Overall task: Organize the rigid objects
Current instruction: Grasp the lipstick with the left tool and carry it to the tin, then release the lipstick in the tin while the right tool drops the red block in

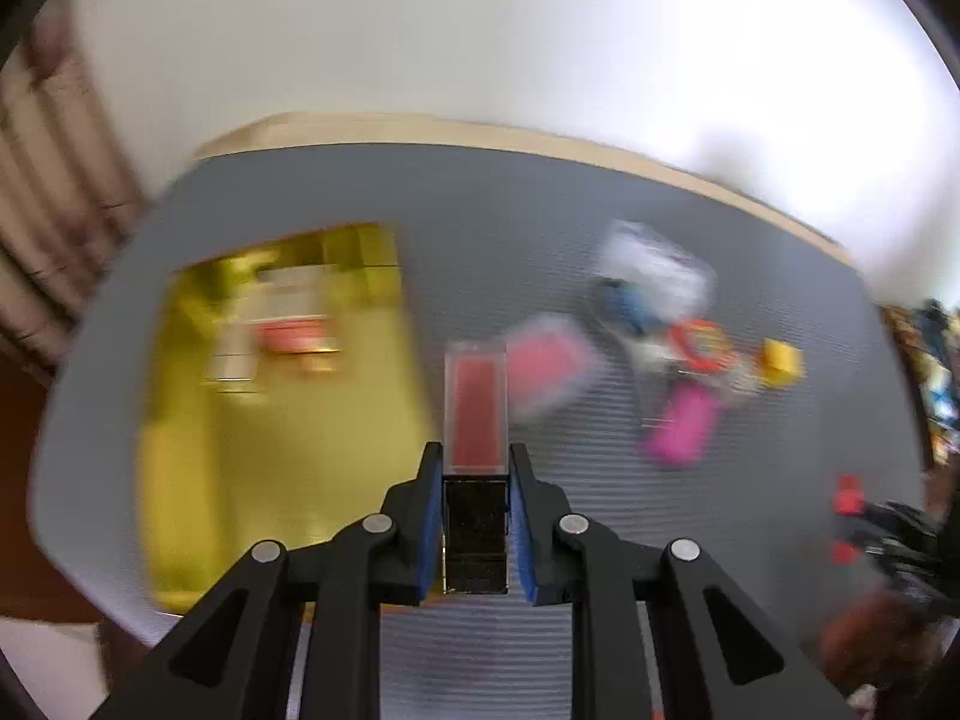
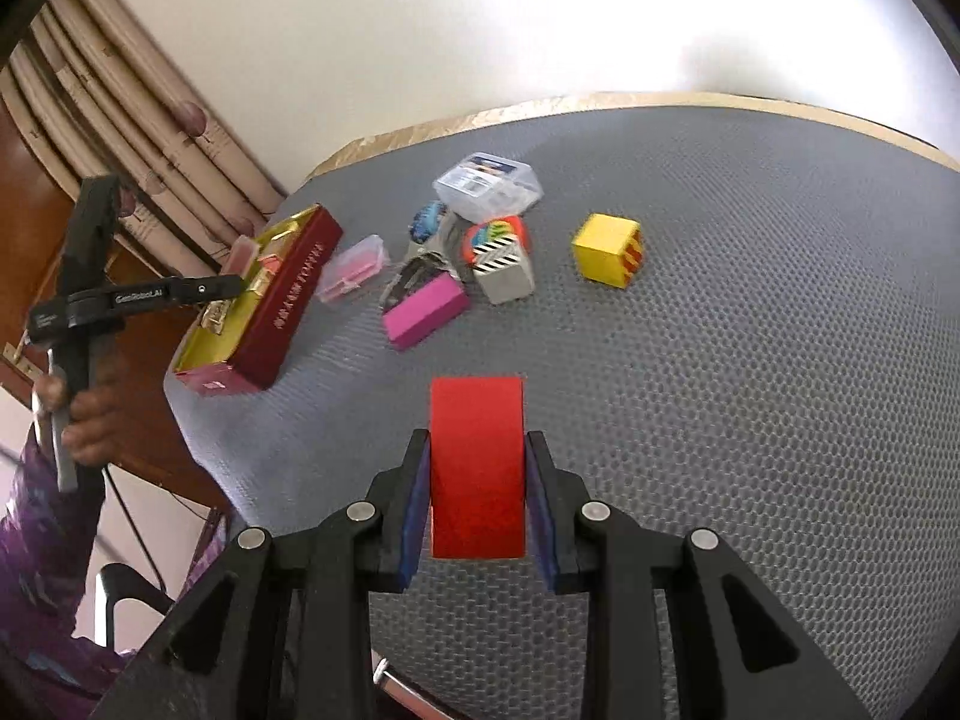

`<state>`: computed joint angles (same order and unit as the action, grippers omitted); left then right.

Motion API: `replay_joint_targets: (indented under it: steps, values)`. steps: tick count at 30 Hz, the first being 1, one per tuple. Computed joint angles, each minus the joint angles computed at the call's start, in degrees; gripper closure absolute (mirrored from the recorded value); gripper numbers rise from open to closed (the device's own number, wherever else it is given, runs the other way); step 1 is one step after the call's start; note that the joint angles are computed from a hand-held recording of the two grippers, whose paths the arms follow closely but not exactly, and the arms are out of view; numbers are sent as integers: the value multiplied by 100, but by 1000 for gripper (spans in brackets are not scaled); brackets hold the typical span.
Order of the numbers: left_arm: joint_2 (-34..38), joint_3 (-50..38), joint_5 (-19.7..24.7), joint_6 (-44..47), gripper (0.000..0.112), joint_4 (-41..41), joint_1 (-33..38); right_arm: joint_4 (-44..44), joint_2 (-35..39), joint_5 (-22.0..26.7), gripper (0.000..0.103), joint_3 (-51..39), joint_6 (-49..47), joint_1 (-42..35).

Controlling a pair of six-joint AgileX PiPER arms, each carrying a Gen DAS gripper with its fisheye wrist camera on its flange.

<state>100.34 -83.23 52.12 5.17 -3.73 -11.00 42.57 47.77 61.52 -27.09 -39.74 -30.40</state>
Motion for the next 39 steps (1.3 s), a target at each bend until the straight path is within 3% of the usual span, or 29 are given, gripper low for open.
replay_joint_targets:
  steps: [6, 13, 18, 21, 24, 28, 31, 34, 37, 39]
  values:
    - [1235, -1062, 477, 80, 92, 666, 718, -208, -14, -622, 76, -183, 1075, 1341]
    - [2023, -1590, 338, -31, 91, 956, 893, -670, 156, -1136, 76, -428, 2091, 2479]
    - [1870, -1361, 21, 147, 90, 835, 958, -1077, 448, -1574, 76, -768, 2862, 3401]
    - [1427, -967, -293, 258, 87, 407, 1129, -1147, 843, -1898, 76, -1132, 3193, 4071]
    - [579, -131, -888, -276, 71, 803, 1139, -1177, 1349, -2192, 76, -1620, 3424, 4709]
    - [-949, 1344, -1519, -1035, 70, 928, 1187, -428, 2654, -2455, 76, -2762, 2907, 5293]
    - [-1882, 2484, -2117, -2054, 70, 1731, 1240, -60, 3877, -2452, 76, -3816, 2644, 5608]
    - [-2516, 3303, -2401, -3079, 70, 2565, 1071, -255, 5087, -2223, 76, -4996, 2947, 5835]
    - [-2600, 3577, -2614, -3873, 70, 3312, 1110, -824, 6195, -1878, 76, -6189, 3693, 6009]
    - [-2474, 3565, -2800, -3536, 70, 2917, 1319, -1448, 6707, -1659, 76, -6859, 4310, 6164]
